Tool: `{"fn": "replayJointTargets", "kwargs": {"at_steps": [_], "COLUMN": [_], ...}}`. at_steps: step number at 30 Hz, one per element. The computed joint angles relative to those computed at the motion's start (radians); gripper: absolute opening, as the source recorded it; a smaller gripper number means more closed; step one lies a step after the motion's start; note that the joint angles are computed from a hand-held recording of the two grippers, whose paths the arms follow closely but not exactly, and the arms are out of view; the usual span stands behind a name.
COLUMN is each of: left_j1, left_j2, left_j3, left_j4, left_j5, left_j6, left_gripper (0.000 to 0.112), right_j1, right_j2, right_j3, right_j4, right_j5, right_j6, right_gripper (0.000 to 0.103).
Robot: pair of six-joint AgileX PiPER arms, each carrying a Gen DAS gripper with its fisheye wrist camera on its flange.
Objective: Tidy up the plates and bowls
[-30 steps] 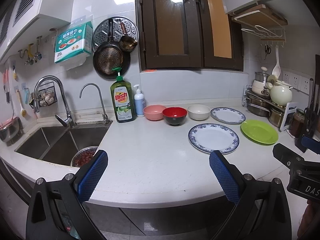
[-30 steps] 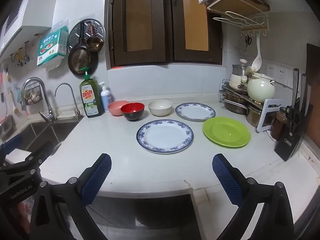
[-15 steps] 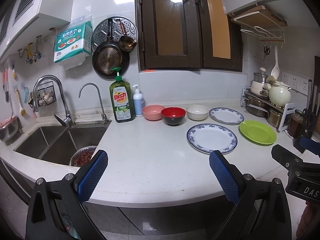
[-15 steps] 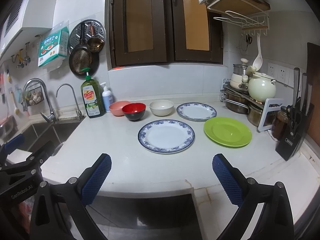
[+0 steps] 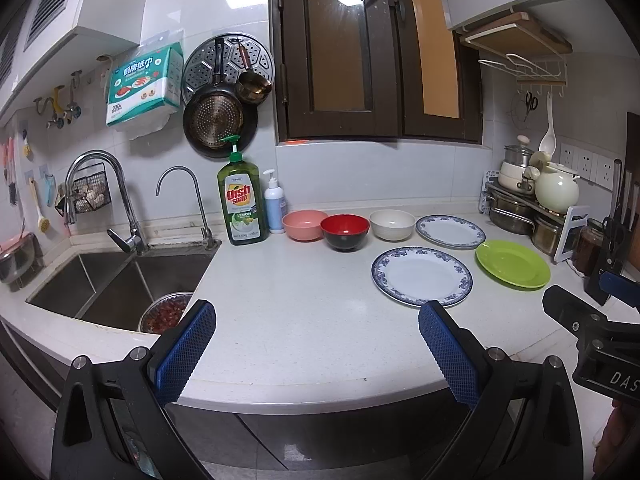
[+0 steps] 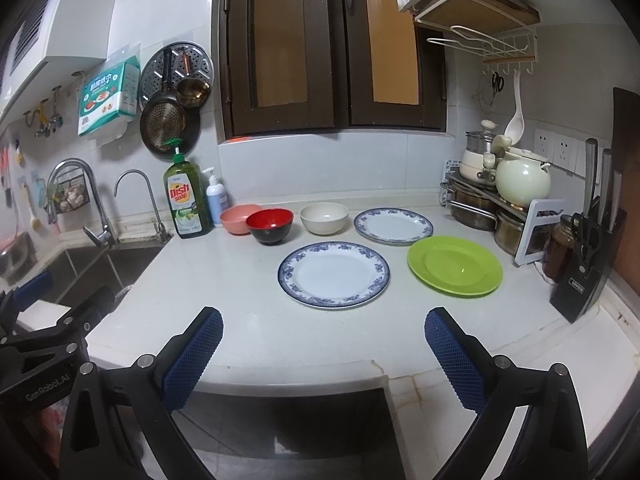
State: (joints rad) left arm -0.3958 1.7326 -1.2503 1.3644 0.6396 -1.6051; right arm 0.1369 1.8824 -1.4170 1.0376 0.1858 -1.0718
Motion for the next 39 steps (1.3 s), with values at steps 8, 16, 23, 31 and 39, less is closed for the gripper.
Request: {"fn": "replayJointTargets", "kwargs": {"at_steps": [8,16,23,31,39], "left_j1": [0.001,0.004,0.010,0.037,0.103], "left_j2": [0.000,-0.004,-0.002,0.001,0.010], "left_j3": [0.001,0.008,0.010,0.003,-0.005], "left_j4": [0.002,0.008,0.014,0.001,-0.040], "left_j5": [-0.002,-0.006,-0.005,-0.026,-0.107], "left_j6": [0.000,-0.008,-0.011,0.005,0.051], "left_gripper": [0.103,0.103,0.103,0.103,0.103], "right_j1": [0.003,0.005,0.007,0.021,0.056], "right_j2": [-0.007,-0.010,-0.009,0.007,0.049], "right_j3": [0.008,0.013,0.007,-0.029,-0.094], "right_j4": [0.012,0.017,-0.009,-0.174,-0.458], "right_j5": [-0.003,-0.009,-0.008,0.001,0.006], "right_j6": [-0.012,-0.021,0.002,0.170,0.475], "right_gripper": [0.102,0.102,0.102,0.102,0.102]}}
